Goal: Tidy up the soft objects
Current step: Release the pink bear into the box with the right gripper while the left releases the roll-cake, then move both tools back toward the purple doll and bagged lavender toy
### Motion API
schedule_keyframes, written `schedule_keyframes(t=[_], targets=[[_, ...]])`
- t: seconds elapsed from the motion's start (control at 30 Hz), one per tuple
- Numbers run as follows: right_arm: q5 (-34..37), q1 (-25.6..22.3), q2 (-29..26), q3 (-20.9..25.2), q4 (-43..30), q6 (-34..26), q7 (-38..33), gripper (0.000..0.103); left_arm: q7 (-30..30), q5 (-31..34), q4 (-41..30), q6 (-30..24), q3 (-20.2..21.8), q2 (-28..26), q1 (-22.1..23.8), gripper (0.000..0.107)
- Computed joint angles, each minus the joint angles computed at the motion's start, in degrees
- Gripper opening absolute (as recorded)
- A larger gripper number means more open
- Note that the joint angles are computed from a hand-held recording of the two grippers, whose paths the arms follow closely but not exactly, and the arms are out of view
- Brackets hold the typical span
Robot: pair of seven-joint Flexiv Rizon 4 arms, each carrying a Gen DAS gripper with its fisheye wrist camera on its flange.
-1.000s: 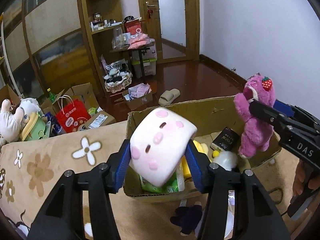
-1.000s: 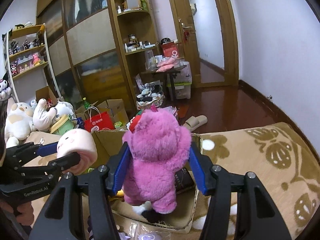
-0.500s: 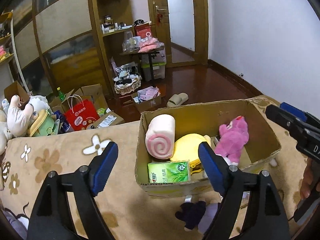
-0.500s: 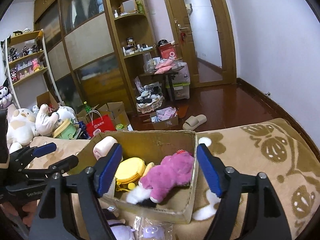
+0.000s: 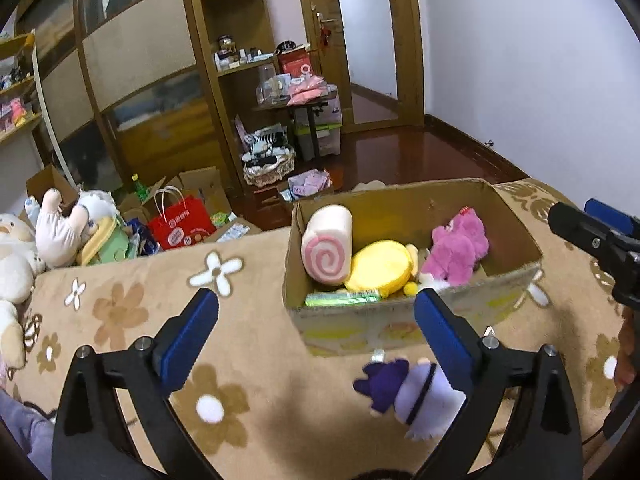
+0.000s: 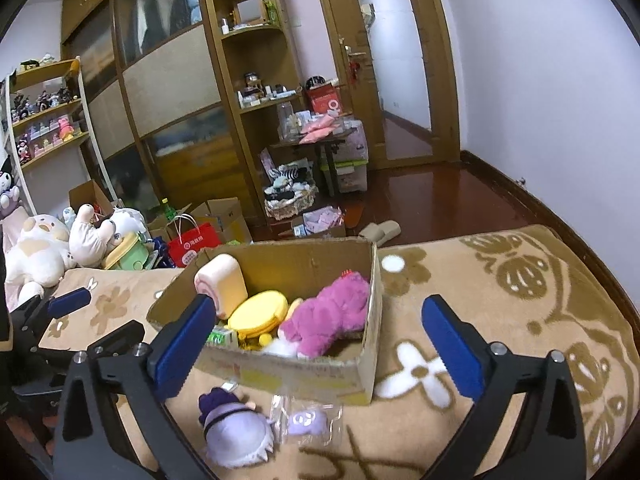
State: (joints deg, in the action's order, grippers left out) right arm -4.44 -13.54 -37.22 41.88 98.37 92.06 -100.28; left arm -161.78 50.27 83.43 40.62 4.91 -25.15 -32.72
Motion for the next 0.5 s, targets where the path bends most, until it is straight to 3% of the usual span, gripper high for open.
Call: schedule_keyframes(t=[0.5], targets=[[3.03, -2.58, 5.73, 0.46, 6.84, -0.61, -2.48, 0.103, -0.74, -2.98, 6.24, -1.18, -2.92, 5.44, 0.37, 0.098]])
